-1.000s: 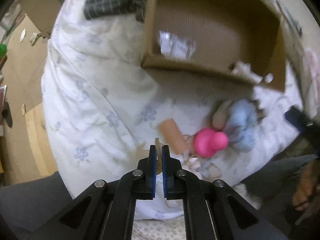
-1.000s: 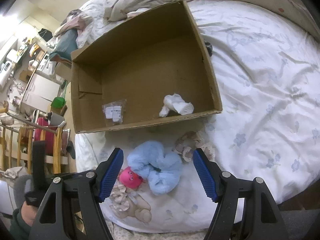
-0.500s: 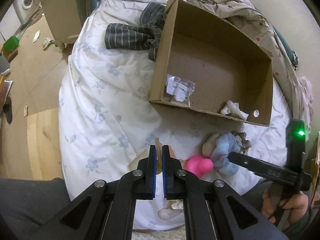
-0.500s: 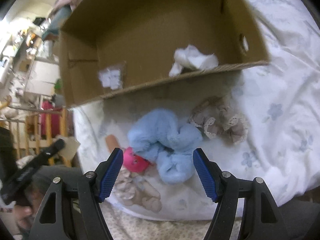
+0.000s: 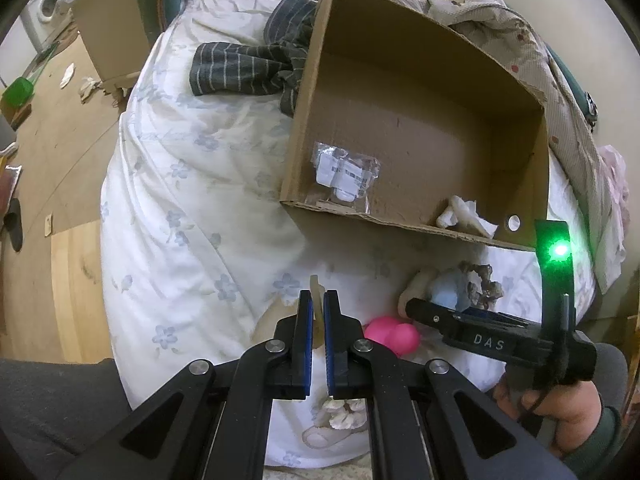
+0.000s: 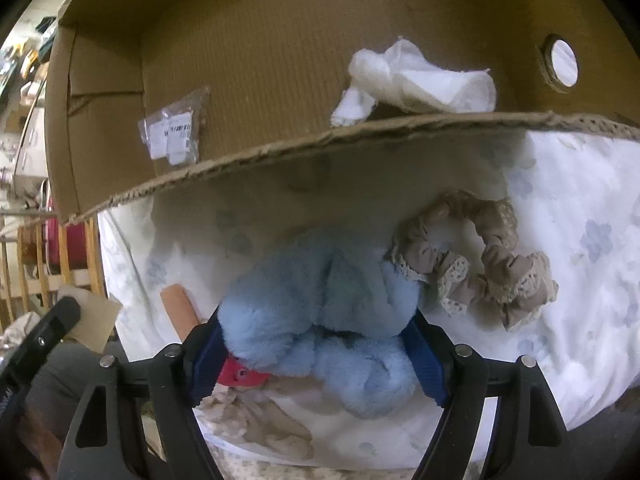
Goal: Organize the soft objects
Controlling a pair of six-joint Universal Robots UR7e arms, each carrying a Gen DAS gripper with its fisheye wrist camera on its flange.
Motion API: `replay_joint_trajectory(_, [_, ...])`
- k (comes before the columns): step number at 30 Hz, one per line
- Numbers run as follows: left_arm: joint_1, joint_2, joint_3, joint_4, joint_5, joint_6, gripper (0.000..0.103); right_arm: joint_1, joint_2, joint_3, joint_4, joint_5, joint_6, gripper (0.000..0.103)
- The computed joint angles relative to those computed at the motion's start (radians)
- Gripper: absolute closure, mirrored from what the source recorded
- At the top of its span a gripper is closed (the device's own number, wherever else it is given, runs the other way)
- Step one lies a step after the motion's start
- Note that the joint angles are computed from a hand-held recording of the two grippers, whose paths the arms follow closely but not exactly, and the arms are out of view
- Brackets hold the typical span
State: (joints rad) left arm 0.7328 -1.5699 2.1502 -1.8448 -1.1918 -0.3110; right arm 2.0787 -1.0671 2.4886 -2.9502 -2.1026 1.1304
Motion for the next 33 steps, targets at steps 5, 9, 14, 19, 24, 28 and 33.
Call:
replay_joint_trajectory(5, [-0.001, 0.011, 0.007, -0.013, -0.005, 0.004, 0.098, -0.004, 0.005, 0.005, -0.036, 0.027, -0.066, 0.066])
replay_joint_trajectory(9, [0.002, 0.005, 0.008, -0.021, 0.0, -0.001, 0.098, 0.043, -0.005, -0.004, -0.025, -0.002, -0.06, 0.085])
replay_joint_trajectory(14, [0.009, -0.012, 0.004, -0.033, 0.015, -0.006, 0.098, 0.143, -0.039, -0.006, -0.033, -0.054, -0.047, 0.085])
replay_joint_trajectory(19, [0.006, -0.022, 0.007, -0.035, 0.032, -0.014, 0.098, 0.196, -0.074, -0.007, 0.017, -0.106, -0.029, 0.085])
replay_joint_trajectory(24, [-0.013, -0.034, 0.024, -0.051, 0.058, -0.007, 0.098, 0.202, -0.094, -0.001, 0.011, -0.116, -0.045, 0.085])
replay_joint_trajectory(28, [-0.026, -0.045, 0.033, -0.063, 0.076, -0.004, 0.098, 0.234, -0.119, -0.001, 0.017, -0.139, -0.044, 0.085])
replay_joint_trajectory(33, [-0.048, -0.076, 0.029, -0.085, 0.09, -0.003, 0.098, 0.284, -0.139, -0.017, 0.03, -0.179, -0.043, 0.085])
